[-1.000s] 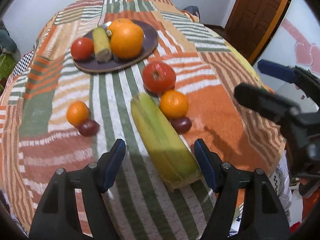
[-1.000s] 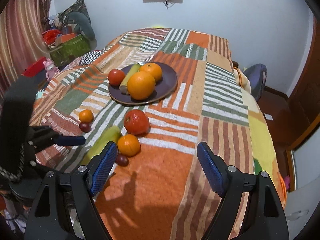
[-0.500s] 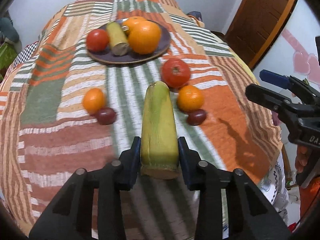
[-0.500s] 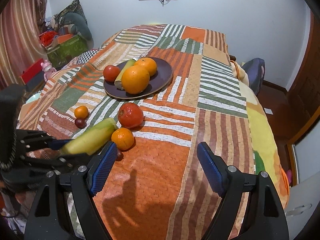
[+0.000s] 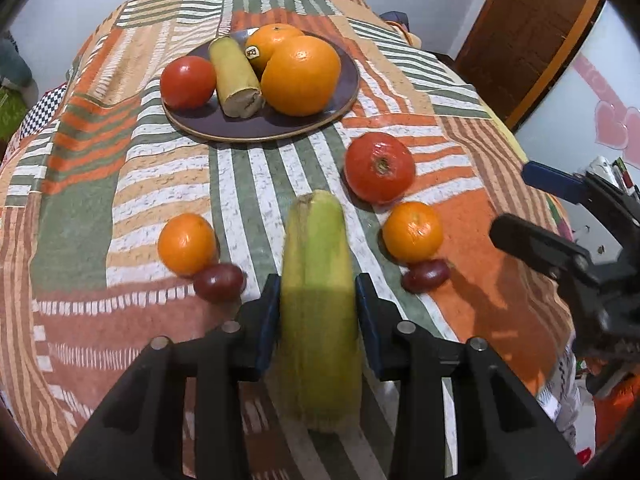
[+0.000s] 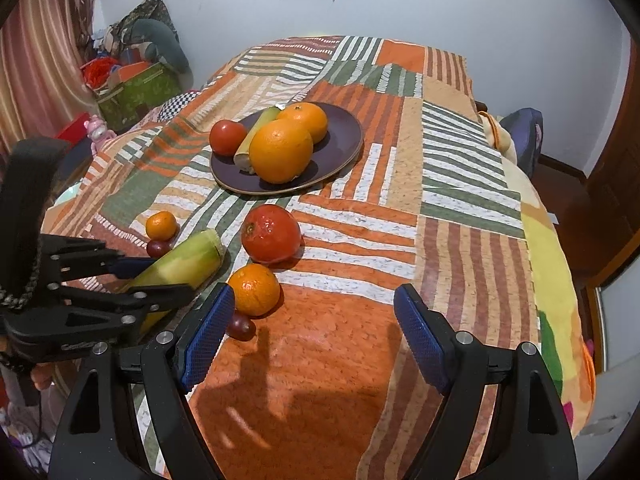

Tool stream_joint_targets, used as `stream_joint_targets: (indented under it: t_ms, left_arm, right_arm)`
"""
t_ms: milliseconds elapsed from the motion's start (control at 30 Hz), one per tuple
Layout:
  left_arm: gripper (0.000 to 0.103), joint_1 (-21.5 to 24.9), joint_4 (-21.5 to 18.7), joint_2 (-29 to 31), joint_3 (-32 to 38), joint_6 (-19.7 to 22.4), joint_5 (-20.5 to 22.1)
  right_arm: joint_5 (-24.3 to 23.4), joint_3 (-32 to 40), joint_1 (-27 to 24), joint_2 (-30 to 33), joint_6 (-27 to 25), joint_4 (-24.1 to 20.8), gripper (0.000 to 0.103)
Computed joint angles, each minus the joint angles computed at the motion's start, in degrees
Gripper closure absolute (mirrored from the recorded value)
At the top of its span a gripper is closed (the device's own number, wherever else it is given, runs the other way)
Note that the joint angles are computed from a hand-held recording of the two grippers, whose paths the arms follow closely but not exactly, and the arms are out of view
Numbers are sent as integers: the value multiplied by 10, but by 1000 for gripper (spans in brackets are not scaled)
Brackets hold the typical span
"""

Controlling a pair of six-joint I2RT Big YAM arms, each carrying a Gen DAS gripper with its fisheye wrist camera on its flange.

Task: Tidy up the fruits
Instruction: 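Grasp the second corn cob on the bed with the left tool, then grasp a red tomato with the right tool while the left tool carries the corn cob to the plate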

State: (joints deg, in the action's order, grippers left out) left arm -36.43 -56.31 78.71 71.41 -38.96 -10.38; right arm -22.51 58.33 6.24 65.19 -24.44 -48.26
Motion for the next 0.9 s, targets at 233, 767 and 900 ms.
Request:
stream_joint_targets:
  t_ms: [233,767,900]
  left_arm:
    - [67,6,15,-16,-6,-7,-14]
    - [67,52,28,-74,-2,37,-39]
    - [67,66,31,-75,-4,41,-36]
  right_arm:
    - [2,10,6,19,3,1,23]
    - [25,53,70,97,33,9,24]
    - [37,51,78,103,30,14,27]
